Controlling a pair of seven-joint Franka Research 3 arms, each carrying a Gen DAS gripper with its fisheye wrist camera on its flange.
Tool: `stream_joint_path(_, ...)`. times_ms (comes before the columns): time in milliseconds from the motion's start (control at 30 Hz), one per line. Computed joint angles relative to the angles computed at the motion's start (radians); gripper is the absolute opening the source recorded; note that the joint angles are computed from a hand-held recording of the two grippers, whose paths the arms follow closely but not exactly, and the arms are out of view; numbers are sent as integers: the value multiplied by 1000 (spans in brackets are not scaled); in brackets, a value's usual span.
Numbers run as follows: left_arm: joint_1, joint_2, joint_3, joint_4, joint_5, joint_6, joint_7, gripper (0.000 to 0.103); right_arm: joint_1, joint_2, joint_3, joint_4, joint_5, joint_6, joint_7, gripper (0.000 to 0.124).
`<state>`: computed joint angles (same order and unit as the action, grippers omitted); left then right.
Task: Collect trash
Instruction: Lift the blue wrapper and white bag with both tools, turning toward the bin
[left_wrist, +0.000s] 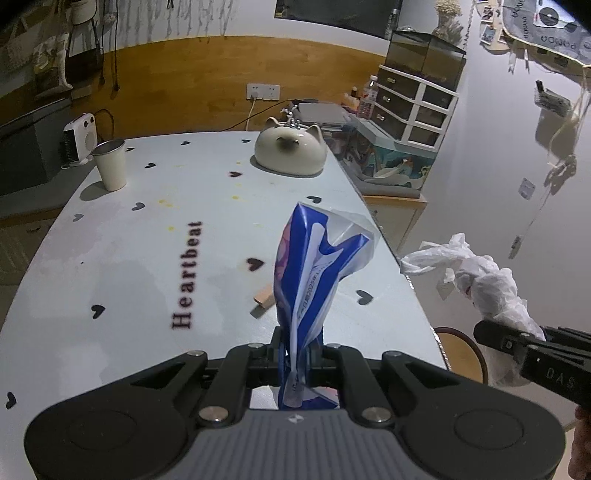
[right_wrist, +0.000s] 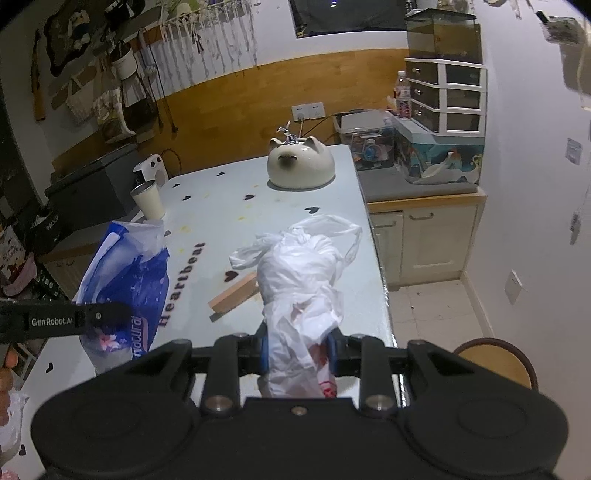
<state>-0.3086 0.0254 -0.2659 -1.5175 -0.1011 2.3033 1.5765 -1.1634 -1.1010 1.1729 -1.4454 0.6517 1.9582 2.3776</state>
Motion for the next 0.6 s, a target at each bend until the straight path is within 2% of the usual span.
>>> stream_joint_path(333, -37, -47, -19, -48, -11, 23, -7, 10, 139, -27, -75, -114, -90, -15, 56, 29)
stream_joint_path(600, -102, -7, -60, -8, 43, 24, -70, 10, 327, -38, -144, -307, -202, -6, 127, 29)
